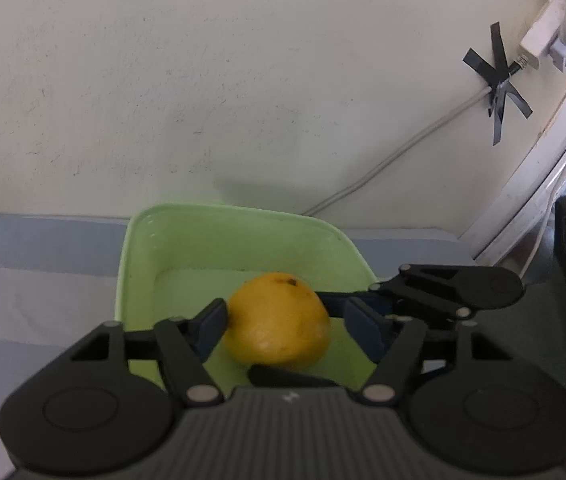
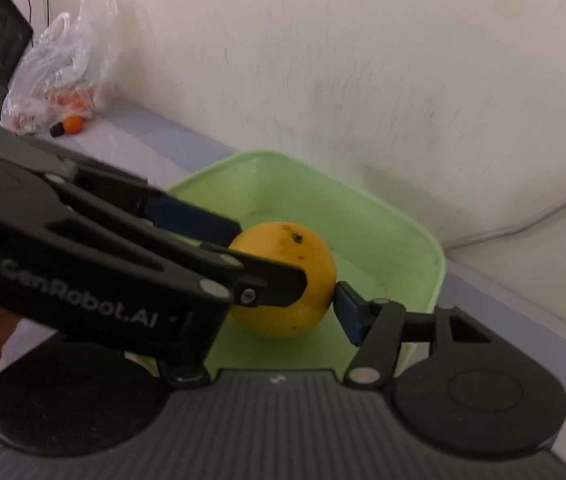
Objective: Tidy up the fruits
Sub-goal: 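Release the grapefruit in the basket and withdraw the left gripper, then grasp the green lime with the left gripper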
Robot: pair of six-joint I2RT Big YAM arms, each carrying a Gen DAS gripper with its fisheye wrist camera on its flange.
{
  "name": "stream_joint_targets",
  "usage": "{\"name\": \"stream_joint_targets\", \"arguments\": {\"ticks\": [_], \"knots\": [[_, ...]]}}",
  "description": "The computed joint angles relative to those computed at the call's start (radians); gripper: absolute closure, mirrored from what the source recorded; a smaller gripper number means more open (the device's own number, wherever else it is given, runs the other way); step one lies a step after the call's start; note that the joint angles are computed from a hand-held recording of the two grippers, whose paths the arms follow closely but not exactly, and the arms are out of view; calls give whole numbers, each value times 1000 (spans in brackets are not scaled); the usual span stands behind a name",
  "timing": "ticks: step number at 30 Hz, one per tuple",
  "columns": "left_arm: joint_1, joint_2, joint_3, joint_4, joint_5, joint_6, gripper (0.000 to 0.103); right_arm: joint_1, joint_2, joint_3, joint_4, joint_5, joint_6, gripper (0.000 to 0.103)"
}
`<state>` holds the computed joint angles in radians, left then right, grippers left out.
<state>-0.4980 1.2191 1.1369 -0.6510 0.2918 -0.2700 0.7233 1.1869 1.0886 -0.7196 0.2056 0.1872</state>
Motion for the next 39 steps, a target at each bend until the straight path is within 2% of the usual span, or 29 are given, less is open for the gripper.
{"name": "stream_joint_targets", "arguments": {"ticks": [4,6,9,11,14,15,17,19,21,23,26,28,31,33,36,39], "knots": [[-6,-47,-6,9,-4,-5,36,26,-53,-33,37,56,-10,38],[-8,-129,-40,16,3,-8,36,52,-114,-57,51,104,6,38],[-17,-268,-105,32,8,-17,29,107,-241,-115,57,163,86,39],[-32,-377,-162,35,-17,-16,27,169,-326,-163,60,218,163,42],[-77,-542,-251,6,-96,-25,26,329,-450,-258,43,381,325,54],[-102,-587,-279,-6,-129,-39,26,414,-482,-290,22,468,405,60],[-165,-654,-325,-35,-219,-68,26,566,-518,-345,-2,618,563,64],[-249,-718,-375,-75,-337,-96,26,669,-535,-392,-12,710,724,66],[-330,-783,-422,-119,-438,-126,26,745,-554,-434,-7,763,880,66],[-420,-811,-457,-137,-530,-165,26,820,-539,-449,-16,834,982,66],[-501,-843,-502,-141,-592,-207,26,855,-500,-428,-55,866,997,65],[-567,-836,-512,-139,-669,-221,26,873,-488,-407,-112,888,1023,65],[-609,-863,-528,-112,-738,-222,26,895,-464,-397,-153,898,1079,65],[-602,-860,-526,-120,-735,-242,26,872,-448,-395,-137,880,1048,65],[-588,-868,-529,-121,-718,-256,26,885,-421,-389,-153,887,1072,65],[-597,-882,-536,-117,-722,-269,26,874,-415,-387,-130,870,1041,65]]}}
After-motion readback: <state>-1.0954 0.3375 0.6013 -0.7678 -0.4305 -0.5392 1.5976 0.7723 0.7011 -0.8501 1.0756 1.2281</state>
